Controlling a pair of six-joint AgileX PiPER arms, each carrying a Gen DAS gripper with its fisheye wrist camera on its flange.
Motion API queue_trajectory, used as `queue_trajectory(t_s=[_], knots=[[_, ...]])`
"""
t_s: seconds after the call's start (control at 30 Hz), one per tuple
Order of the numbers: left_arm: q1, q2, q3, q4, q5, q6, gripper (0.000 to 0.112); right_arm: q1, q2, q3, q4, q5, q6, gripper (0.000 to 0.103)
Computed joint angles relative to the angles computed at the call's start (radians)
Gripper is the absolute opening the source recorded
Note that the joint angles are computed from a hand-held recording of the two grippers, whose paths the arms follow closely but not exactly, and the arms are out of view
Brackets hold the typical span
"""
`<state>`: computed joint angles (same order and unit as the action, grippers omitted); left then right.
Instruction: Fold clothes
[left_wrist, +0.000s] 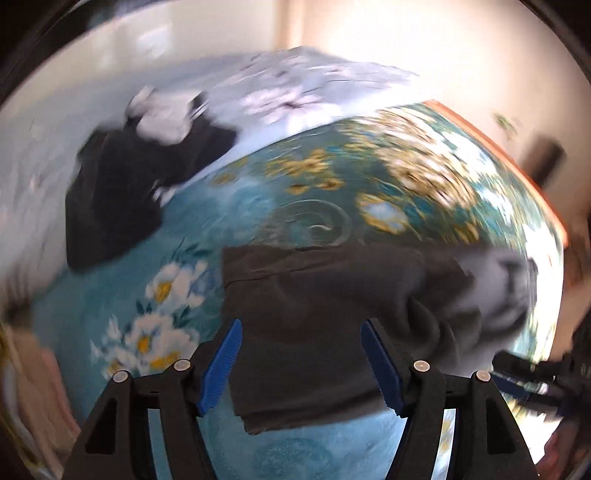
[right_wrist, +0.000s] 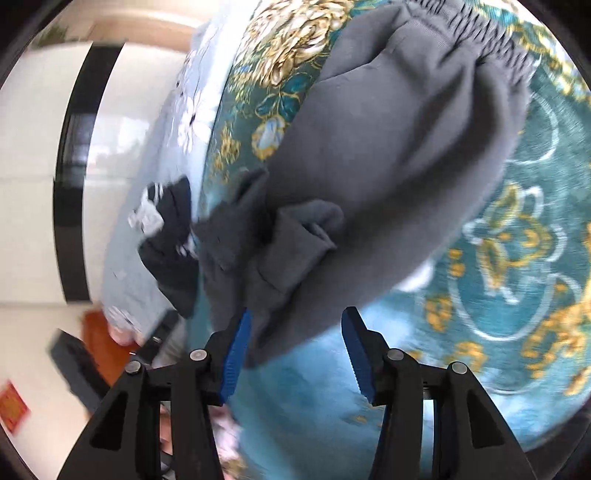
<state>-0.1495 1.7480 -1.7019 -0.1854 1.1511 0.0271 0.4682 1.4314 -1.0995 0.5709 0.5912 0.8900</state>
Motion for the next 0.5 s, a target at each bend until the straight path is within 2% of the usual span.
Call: queue_trajectory(t_s=[0.07, 0.1, 0.17, 0.33, 0.37, 0.4, 0.43, 0.5], knots=[[0.037, 0.049, -0.027, -0.058, 0.041, -0.027, 0.071, -0.013, 0.044, -0.027, 0.041, -0.018, -0.013, 0.053], [0.051, 0.066, -0.028, -0.079, 0.055, -0.033, 0.071, -0.013, 0.074, -0.056, 0.005, 0.002, 0.030, 0.053], [0.058, 0.068, 0.003, -0.088, 0.058, -0.018, 0.071, -0.016, 0.118, -0.090, -0.063, 0.042, 0.122, 0.053], [0.042, 0.041, 0.141, -0.047, 0.030, 0.022, 0.071, -0.037, 0.173, -0.095, -0.012, 0.038, 0.100, 0.052], [0.042, 0.039, 0.159, -0.044, 0.026, 0.024, 0.071, -0.041, 0.174, -0.096, -0.008, 0.028, 0.083, 0.047], [0.041, 0.037, 0.178, -0.037, 0.021, 0.026, 0.071, -0.044, 0.178, -0.116, -0.027, 0.042, 0.074, 0.031], [0.039, 0.033, 0.197, -0.031, 0.015, 0.031, 0.071, -0.046, 0.183, -0.143, -0.050, 0.063, 0.067, 0.023], [0.039, 0.019, 0.236, -0.031, -0.005, 0.048, 0.071, -0.040, 0.194, -0.209, -0.110, 0.100, 0.033, 0.017]])
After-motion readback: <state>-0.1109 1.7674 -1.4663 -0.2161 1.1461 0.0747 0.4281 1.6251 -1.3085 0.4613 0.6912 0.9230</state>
